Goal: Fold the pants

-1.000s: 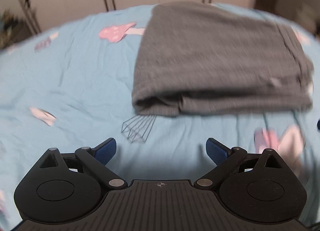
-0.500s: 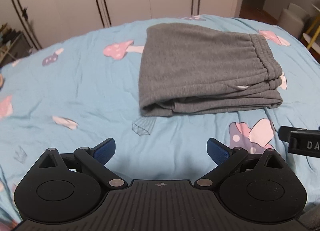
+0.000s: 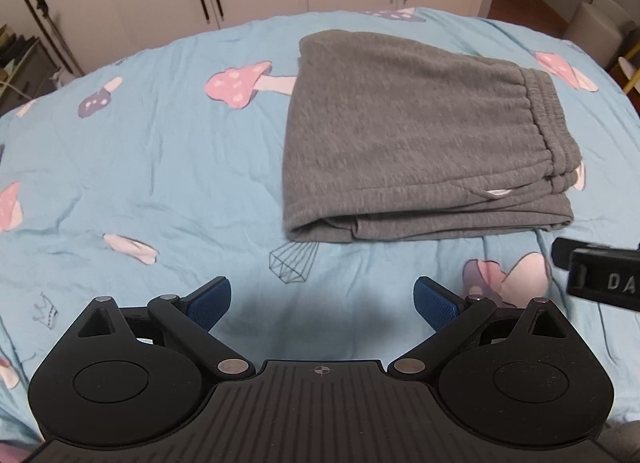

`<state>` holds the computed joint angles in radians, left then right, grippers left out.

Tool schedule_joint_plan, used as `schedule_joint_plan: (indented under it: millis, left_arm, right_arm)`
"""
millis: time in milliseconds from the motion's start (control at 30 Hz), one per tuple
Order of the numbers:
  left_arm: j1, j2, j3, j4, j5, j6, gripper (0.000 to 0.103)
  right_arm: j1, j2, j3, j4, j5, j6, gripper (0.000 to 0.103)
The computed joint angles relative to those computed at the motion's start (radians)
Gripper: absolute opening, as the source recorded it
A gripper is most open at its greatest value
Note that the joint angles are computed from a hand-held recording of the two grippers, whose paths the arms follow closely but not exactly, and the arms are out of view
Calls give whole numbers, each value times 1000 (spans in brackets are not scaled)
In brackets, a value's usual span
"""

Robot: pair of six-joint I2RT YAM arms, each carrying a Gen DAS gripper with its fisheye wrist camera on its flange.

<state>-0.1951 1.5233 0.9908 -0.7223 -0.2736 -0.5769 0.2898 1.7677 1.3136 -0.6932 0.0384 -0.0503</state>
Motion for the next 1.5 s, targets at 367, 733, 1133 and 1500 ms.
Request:
schedule_joint_plan:
  millis: [367,733,1133,1500]
  left_arm:
    - [-1,56,58,-32,5,9,101]
    - [-1,66,70,-48,-8,-1,101]
    - [-6,81,83,-61,-6,-7,101]
    - [-13,91,93,-71,-17,-11,101]
  right_arm:
    - [6,67,80,-37,4,-7,100]
    - [-7,66,80,-40,-20,-4,100]
    - [-12,59,75,-50,-27,-4,100]
    - [-12,51,71,-48,-34,-12,100]
